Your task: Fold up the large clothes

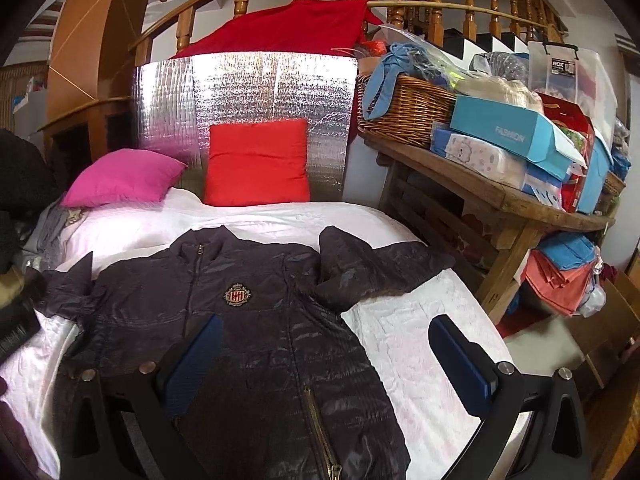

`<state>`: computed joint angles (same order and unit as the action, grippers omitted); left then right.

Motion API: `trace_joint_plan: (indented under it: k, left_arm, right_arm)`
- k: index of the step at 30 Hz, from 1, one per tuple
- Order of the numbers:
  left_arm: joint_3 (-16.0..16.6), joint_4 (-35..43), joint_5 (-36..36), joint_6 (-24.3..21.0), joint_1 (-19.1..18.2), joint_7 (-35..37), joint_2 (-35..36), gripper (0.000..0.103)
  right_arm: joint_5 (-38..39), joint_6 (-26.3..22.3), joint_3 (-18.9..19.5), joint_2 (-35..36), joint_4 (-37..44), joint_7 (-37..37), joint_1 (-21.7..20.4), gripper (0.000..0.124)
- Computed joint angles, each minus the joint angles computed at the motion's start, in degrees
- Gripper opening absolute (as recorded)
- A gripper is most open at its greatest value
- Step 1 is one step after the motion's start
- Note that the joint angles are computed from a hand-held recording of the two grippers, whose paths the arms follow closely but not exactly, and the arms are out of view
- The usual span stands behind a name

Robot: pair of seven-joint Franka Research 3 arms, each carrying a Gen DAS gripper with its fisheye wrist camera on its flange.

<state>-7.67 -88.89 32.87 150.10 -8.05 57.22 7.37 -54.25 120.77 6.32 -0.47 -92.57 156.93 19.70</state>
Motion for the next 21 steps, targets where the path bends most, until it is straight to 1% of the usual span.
trace_joint_plan:
  k: [3,5,6,8,9,10,11,12,13,14,15,16,17,18,19,20,21]
  left_arm:
    - [-0.1,0.8,0.5,1.3,-0.2,3.2,4.3,0.103]
    - [-0.3,2.5,-0.7,-0.9,-0.6,7.0,7.6,0.103]
    - [-0.6,3.7,-2.6,-2.7,-0.5,9.3,9.4,0.103]
    - [-1.4,8.2,-7.4,-8.0,-0.4,13.2,12.7,0.103]
    - [-1.9,9.5,-10.1,-8.7,0.1,15.1,13.7,0.103]
    - [-1.9,10.1,-11.6,-8.4,0.2,15.9,14.4,0.103]
    - [-1.5,11.5,-12.1,-8.7,-0.1,16.1,15.3,0.103]
    - [-1.3,12.3,-12.4,-8.8,-0.5,16.4,15.9,0.103]
    - [-1.3,12.9,-13.2,-8.6,-0.3,17.3,16.3,0.103]
    - [-1.3,13.5,-13.6,-8.2,-0.4,17.9,16.9,0.103]
    - [-0.8,14.2,-13.4,-8.5,-0.8,18.0,17.4,0.103]
    - [-0.7,14.7,-13.4,-8.7,-1.1,18.3,17.8,0.103]
    - [-0.9,15.3,-14.1,-9.1,-0.9,19.1,18.3,0.103]
    - [-1.3,16.2,-15.4,-10.0,-0.7,20.2,19.0,0.103]
    - [-1.2,17.8,-15.9,-11.0,-0.7,20.7,20.1,0.103]
    - [-1.1,19.0,-16.4,-12.0,-0.8,20.8,21.0,0.103]
    - [-0.8,20.4,-16.4,-12.9,-1.2,20.7,22.1,0.103]
  right_arm:
    - [0.7,3.6,-1.7,1.5,0.4,-0.6,-1.5,0.103]
    - [1.6,8.5,-3.8,2.7,0.1,-1.3,-3.6,0.103]
    - [4.1,12.8,-5.2,3.3,-0.5,-2.6,-5.3,0.103]
    - [13.7,25.9,-8.6,4.7,-3.2,-8.2,-10.3,0.103]
    - [18.5,29.9,-9.5,5.5,-3.9,-11.6,-12.1,0.103]
    - [26.7,34.7,-10.1,7.2,-4.5,-17.1,-15.3,0.103]
    - [31.3,36.2,-11.3,8.5,-4.4,-19.0,-16.5,0.103]
    - [39.1,38.0,-12.0,10.5,-4.0,-21.7,-19.2,0.103]
    - [44.8,39.5,-12.2,11.7,-3.9,-23.5,-20.9,0.103]
    - [52.6,41.7,-11.6,13.2,-3.9,-26.4,-23.6,0.103]
    - [60.8,43.7,-10.0,14.7,-3.6,-29.9,-26.5,0.103]
    - [65.9,44.9,-9.1,15.9,-3.1,-31.6,-28.0,0.103]
    - [72.0,46.0,-7.2,17.5,-2.0,-34.9,-30.5,0.103]
    - [76.1,46.3,-5.9,18.8,-0.6,-37.7,-32.0,0.102]
    - [78.0,46.2,-6.0,21.0,1.8,-38.5,-32.5,0.101]
    - [77.0,45.1,-8.1,22.6,4.0,-37.2,-31.1,0.101]
    - [74.5,43.0,-11.3,24.7,7.1,-34.8,-28.9,0.097]
